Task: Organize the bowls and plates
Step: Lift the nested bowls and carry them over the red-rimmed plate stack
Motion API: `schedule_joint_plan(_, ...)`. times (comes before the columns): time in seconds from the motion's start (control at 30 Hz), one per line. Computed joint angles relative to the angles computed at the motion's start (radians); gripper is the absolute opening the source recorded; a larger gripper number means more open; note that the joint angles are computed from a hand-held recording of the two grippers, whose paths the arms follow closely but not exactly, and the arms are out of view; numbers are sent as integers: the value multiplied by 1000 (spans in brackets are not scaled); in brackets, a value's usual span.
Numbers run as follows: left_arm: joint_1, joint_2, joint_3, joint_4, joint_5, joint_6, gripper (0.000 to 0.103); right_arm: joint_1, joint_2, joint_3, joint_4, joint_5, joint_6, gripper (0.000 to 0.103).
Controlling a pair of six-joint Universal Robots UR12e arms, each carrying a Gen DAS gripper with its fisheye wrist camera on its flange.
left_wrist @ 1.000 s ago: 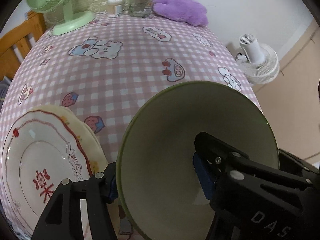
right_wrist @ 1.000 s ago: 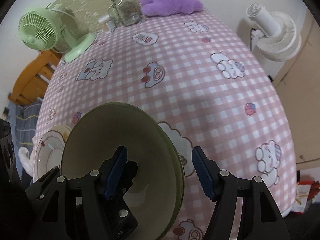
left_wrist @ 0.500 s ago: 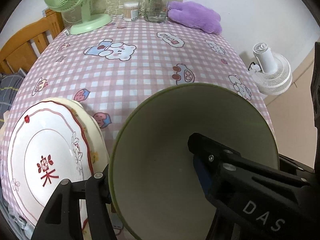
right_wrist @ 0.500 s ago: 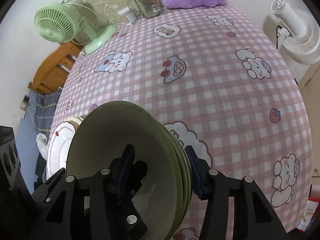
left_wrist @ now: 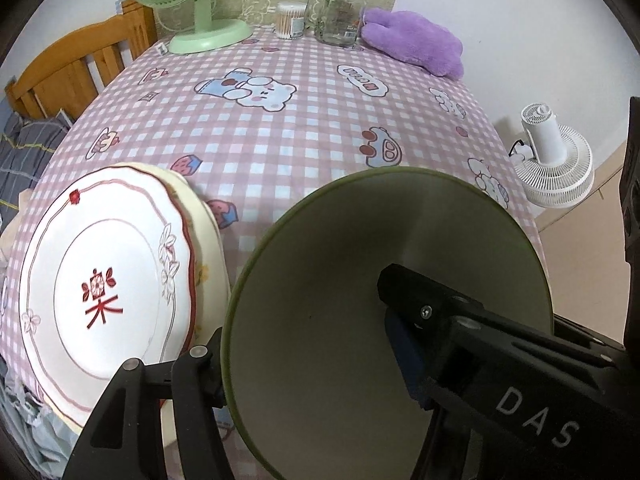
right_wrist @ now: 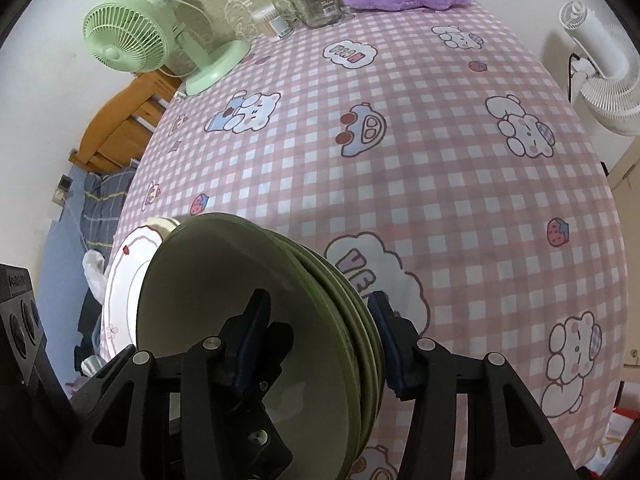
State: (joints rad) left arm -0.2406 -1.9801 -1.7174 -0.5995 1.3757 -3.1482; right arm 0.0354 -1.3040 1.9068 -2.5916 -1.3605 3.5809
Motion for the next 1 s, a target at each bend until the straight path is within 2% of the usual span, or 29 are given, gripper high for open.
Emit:
schedule_joint_plan(0.17, 4, 16, -12, -3, -5, -6, 61, 5, -10, 4, 11, 1, 10, 54)
schedule_joint_plan(0.43, 21, 45, -37, 24, -41, 11, 60, 32, -30, -3, 3, -55, 27, 54)
schedule_joint_plan(0.67, 48, 63, -40, 11, -91, 72, 60, 62, -40, -14, 3, -110, 96, 54)
schedule_joint_plan(1.0, 107, 88, -46, -19, -159, 146, 59, 127, -24, -78, 38, -195, 175, 54)
